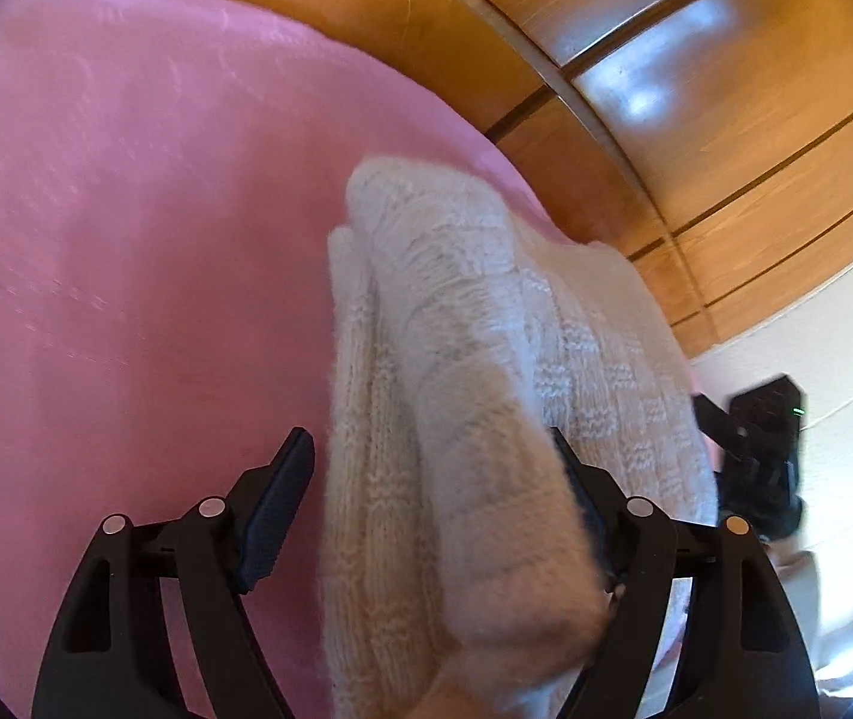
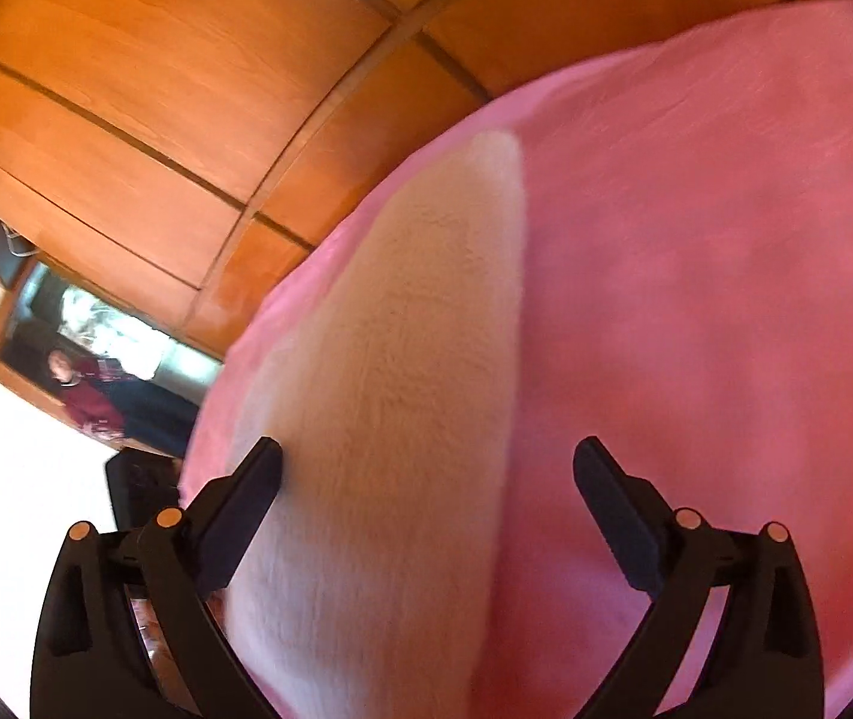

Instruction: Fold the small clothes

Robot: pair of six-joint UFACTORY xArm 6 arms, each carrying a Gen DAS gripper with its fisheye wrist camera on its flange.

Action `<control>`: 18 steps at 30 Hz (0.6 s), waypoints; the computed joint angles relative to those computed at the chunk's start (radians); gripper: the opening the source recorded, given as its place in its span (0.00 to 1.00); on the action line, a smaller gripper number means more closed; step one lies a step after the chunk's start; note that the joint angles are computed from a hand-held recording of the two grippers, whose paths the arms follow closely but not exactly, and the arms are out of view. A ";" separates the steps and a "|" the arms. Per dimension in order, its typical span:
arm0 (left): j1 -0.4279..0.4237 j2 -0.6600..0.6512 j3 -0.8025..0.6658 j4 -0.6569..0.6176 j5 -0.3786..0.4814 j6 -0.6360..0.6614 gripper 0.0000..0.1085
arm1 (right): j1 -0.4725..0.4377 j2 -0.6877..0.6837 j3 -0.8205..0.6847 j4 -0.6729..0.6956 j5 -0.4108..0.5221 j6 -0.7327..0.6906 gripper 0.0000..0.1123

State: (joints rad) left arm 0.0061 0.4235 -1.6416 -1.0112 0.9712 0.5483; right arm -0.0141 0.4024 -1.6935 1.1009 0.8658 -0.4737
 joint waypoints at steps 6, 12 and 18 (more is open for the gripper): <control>0.029 0.034 -0.013 -0.139 0.104 0.066 0.45 | 0.047 0.077 -0.088 -0.045 0.053 -0.019 0.74; 0.021 -0.059 0.088 -0.219 0.118 0.165 0.34 | 0.054 -0.101 0.115 0.043 -0.032 -0.143 0.51; -0.067 -0.131 0.124 -0.242 0.153 0.199 0.33 | -0.007 -0.383 0.387 0.130 -0.090 -0.270 0.50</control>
State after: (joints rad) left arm -0.0611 0.2920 -1.5176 -1.2532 1.1246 0.7472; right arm -0.0212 0.0195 -1.3064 1.2304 0.7758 -0.7439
